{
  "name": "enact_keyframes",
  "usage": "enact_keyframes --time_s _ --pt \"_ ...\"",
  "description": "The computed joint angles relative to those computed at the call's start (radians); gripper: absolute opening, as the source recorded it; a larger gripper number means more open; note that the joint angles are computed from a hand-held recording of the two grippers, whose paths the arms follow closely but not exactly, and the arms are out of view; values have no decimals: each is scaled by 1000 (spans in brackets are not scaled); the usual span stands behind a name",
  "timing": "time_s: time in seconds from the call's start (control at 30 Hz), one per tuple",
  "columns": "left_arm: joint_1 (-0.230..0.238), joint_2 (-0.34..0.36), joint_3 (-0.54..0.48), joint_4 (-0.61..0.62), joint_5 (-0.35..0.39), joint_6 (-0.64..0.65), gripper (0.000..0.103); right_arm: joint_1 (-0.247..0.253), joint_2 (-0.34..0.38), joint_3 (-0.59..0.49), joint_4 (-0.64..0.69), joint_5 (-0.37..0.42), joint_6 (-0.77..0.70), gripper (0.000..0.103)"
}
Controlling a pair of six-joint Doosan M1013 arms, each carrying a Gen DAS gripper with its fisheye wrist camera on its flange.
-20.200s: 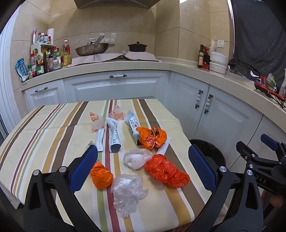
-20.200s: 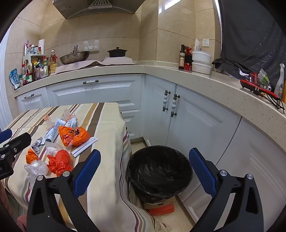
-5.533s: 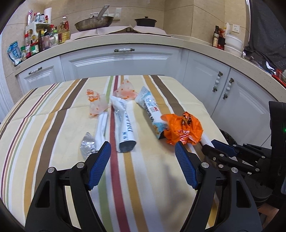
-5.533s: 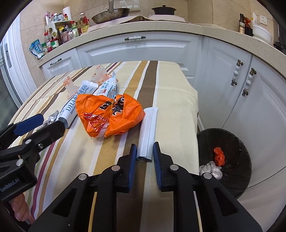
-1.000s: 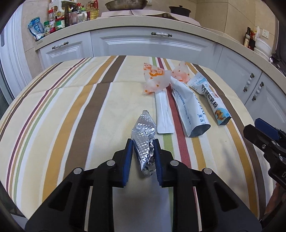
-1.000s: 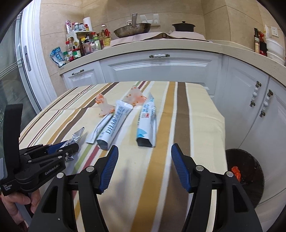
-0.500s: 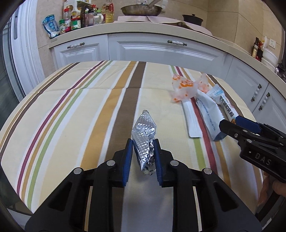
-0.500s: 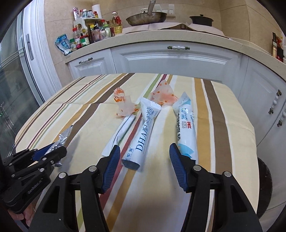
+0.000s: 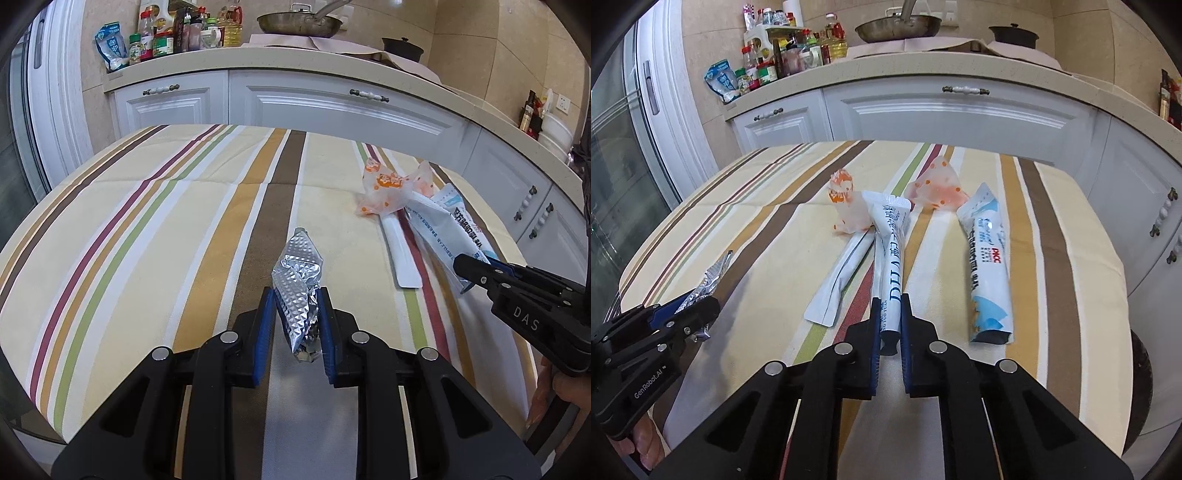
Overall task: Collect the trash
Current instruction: 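Grasp the white DHA tube with the right tool, carry both items to the bin, release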
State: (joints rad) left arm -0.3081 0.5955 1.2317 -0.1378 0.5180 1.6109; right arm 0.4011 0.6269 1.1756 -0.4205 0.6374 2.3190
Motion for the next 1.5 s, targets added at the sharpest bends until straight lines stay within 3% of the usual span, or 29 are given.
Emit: enact_keyframes --time_s 0.2,0.47,0.67,0.87,1.03,1.13,1.5 --pt "-9 -21 21 -27 -27 32 23 5 -46 63 -93 -41 91 9" --pt "-37 -50 44 -151 -56 170 23 10 -143 192 -353 -59 358 9" --pt "-80 -56 42 -283 -45 332 23 5 -214 294 -524 -2 568 9" --pt "-141 -46 23 -422 4 515 23 -15 -278 398 -608 73 725 9" --pt "-198 -30 2 -436 14 573 23 -34 -315 469 -642 116 819 9" --pt "-229 -3 -36 -420 56 568 23 -48 -329 504 -646 122 852 9" --pt "-315 89 -164 -261 105 469 23 -112 -343 574 -638 72 906 9"
